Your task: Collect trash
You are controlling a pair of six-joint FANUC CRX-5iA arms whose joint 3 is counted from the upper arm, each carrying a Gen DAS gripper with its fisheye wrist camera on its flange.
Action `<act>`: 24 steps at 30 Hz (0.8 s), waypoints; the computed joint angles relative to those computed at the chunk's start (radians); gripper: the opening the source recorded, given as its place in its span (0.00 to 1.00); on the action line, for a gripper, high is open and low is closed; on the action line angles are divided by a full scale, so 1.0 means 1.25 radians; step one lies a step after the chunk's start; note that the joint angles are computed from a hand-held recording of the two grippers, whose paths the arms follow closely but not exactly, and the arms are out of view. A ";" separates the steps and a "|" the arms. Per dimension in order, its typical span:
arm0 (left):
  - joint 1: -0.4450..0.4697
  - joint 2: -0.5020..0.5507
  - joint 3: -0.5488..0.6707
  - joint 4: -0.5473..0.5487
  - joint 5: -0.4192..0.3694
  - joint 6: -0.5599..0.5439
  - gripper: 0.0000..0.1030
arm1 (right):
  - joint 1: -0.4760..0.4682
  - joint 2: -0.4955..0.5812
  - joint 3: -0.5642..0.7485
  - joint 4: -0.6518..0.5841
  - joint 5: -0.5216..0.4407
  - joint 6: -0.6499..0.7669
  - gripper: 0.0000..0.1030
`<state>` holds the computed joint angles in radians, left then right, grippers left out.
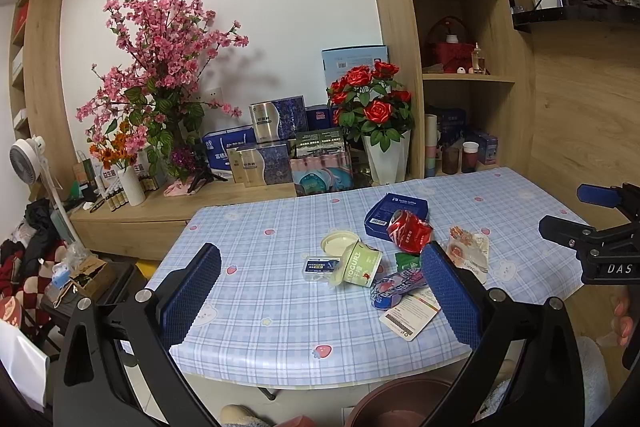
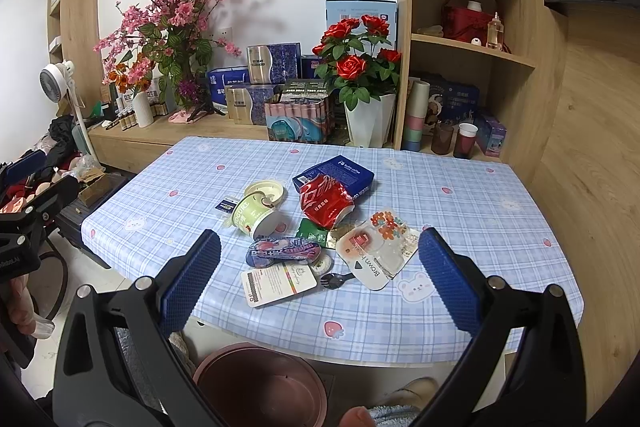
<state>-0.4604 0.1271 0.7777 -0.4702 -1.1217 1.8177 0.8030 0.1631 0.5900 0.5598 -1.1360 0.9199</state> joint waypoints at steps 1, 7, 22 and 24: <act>0.000 0.000 0.000 0.000 0.000 0.000 0.95 | 0.002 0.001 0.001 0.001 -0.001 -0.001 0.95; -0.001 -0.001 -0.002 -0.003 0.001 0.003 0.95 | 0.002 -0.002 -0.003 0.002 -0.001 -0.002 0.95; 0.000 -0.003 -0.007 -0.002 0.006 0.003 0.95 | 0.004 -0.003 -0.009 0.007 0.003 -0.005 0.95; -0.001 -0.003 -0.006 -0.003 0.005 0.004 0.95 | 0.005 -0.003 -0.009 0.008 0.003 -0.005 0.95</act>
<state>-0.4616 0.1234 0.7697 -0.4739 -1.1149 1.8228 0.8089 0.1591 0.5783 0.5702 -1.1325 0.9133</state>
